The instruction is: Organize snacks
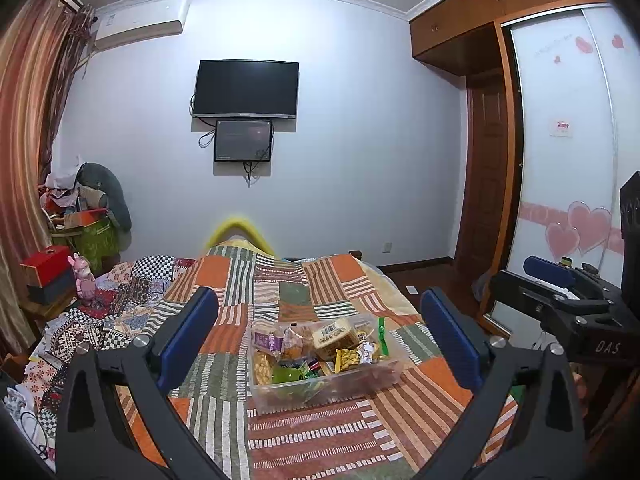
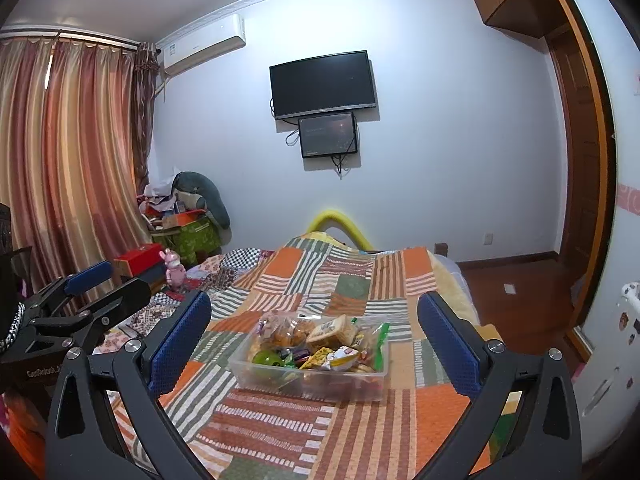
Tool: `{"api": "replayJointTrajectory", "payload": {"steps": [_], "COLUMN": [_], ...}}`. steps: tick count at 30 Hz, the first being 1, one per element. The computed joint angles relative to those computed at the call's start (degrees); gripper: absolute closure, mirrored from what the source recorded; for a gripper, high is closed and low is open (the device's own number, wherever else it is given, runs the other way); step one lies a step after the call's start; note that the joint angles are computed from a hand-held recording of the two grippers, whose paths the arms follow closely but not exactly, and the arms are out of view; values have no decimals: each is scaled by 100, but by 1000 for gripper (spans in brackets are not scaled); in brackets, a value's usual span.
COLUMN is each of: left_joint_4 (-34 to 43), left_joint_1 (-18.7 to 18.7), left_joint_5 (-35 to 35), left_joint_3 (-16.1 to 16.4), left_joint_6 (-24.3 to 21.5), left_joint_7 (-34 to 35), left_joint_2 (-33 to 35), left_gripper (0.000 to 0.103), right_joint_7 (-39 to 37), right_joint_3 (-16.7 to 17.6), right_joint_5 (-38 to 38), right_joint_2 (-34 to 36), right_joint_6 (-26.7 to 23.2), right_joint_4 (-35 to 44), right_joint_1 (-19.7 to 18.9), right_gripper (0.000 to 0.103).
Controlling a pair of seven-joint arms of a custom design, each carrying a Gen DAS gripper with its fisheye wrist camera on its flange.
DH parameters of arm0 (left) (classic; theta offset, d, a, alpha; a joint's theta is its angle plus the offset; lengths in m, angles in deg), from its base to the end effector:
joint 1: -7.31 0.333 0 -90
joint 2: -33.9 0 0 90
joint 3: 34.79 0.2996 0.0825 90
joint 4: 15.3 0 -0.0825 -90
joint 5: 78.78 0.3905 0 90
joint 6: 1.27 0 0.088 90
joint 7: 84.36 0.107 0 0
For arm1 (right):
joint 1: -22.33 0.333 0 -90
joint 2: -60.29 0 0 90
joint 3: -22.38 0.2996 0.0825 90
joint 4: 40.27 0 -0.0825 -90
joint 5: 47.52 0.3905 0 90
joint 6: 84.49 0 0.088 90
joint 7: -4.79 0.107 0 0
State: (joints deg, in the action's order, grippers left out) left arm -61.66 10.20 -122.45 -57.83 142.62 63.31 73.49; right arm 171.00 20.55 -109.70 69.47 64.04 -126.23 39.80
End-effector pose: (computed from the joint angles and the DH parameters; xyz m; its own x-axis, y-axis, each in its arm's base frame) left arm 0.7593 -0.1150 0.6559 -0.6946 -0.7183 0.0407 -0.1873 0.1259 -0.9742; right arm 0.6333 0.1969 0.6594 -0.2734 -0.9537 -0.1254 -0.2741 0.2022 -0.9402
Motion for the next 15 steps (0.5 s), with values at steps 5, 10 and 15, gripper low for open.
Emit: {"api": "replayJointTrajectory", "payload": {"steps": [5, 10, 15], "left_joint_4": [-164, -195, -120], "left_joint_1": [45, 42, 13], "left_joint_5": [-100, -126, -83], "left_joint_3": [-32, -16, 15], "left_joint_6": [68, 60, 14], "left_joint_7": [130, 141, 79], "left_joint_2": [-100, -125, -85], "left_gripper": [0, 0, 0], "right_joint_7": [49, 61, 32], "right_joint_3": [6, 25, 28], "right_joint_5": [-68, -95, -109], "right_joint_2": [-44, -61, -65], "right_joint_6": [-13, -33, -56], "right_joint_4": [-49, -63, -50], "right_joint_1": [6, -1, -6], "right_gripper": [0, 0, 0]}}
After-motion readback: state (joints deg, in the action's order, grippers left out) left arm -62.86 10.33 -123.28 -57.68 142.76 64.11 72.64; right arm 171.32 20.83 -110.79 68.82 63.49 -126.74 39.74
